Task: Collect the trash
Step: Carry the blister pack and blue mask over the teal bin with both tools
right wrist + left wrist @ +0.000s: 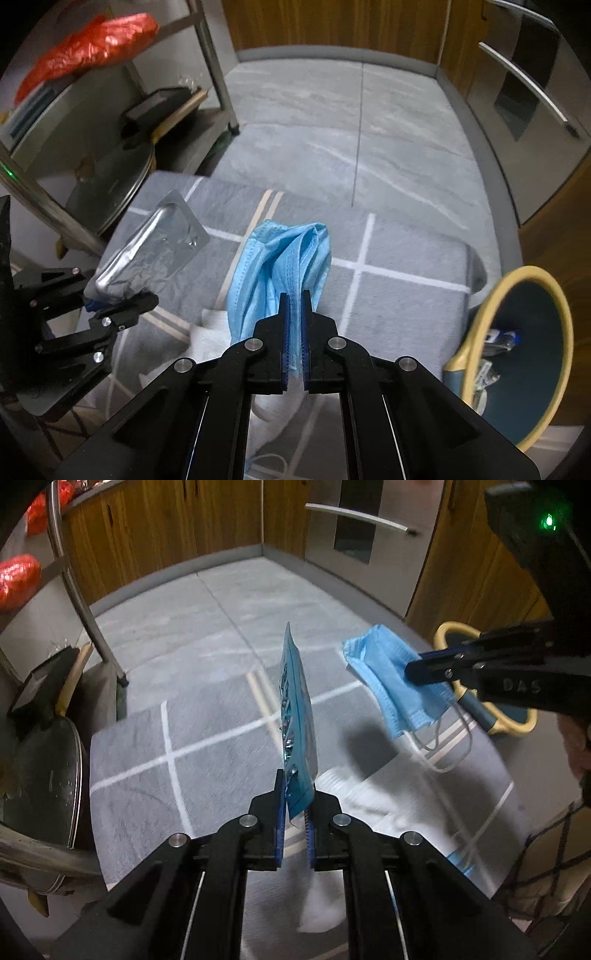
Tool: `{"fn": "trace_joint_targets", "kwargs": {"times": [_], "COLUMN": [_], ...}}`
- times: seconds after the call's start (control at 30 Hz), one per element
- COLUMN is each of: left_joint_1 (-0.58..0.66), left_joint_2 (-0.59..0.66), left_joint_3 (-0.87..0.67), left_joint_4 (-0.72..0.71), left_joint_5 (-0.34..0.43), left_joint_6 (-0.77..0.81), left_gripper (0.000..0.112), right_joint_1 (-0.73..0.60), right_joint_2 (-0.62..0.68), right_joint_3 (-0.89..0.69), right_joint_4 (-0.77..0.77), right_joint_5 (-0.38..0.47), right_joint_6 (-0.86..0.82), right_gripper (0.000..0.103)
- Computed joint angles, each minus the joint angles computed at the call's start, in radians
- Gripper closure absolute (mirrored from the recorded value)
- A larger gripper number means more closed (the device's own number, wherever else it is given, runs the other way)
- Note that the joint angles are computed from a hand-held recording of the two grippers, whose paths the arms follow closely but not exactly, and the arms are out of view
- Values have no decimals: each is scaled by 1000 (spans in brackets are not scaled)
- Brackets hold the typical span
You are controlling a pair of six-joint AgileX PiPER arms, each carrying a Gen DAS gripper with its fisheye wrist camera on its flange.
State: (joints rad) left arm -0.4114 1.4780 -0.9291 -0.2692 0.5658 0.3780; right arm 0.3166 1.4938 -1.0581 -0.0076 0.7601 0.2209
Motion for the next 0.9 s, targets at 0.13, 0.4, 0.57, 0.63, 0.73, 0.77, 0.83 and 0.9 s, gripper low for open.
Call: {"fn": "trace_joint_targets", "kwargs": {"times": [0.13, 0.4, 0.57, 0.63, 0.73, 0.77, 0.83, 0.9], "left_joint_1": [-49, -163, -241, -271, -308, -319, -344, -373], "left_joint_2": [-15, -4, 43, 65, 103, 114, 132, 155], "left_joint_3": [-18, -83, -147, -170, -209, -221, -244, -273], "left_joint_4": [15, 46, 40, 57, 69, 68, 76, 87], "left_joint_5": [0, -21, -34, -33, -29, -28, -25, -22], "left_joint_6": [-50, -153, -193, -216, -237, -241, -254, -269], "left_gripper": [104, 104, 104, 104, 104, 104, 104, 104], "right_joint_1": [-45, -138, -225, -272, -364, -400, -456, -522], "right_joint_2": [-59, -138, -176, -190, -219, -225, -234, -242], "right_joint_3": [32, 86, 119, 131, 153, 158, 165, 173], "right_joint_4": [-13, -18, 3, 23, 67, 85, 112, 136], "right_joint_5": [7, 12, 12, 14, 18, 20, 22, 25], "right_joint_6": [-17, -71, -130, -168, -242, -269, -309, -353], "right_gripper": [97, 97, 97, 97, 97, 97, 97, 97]}}
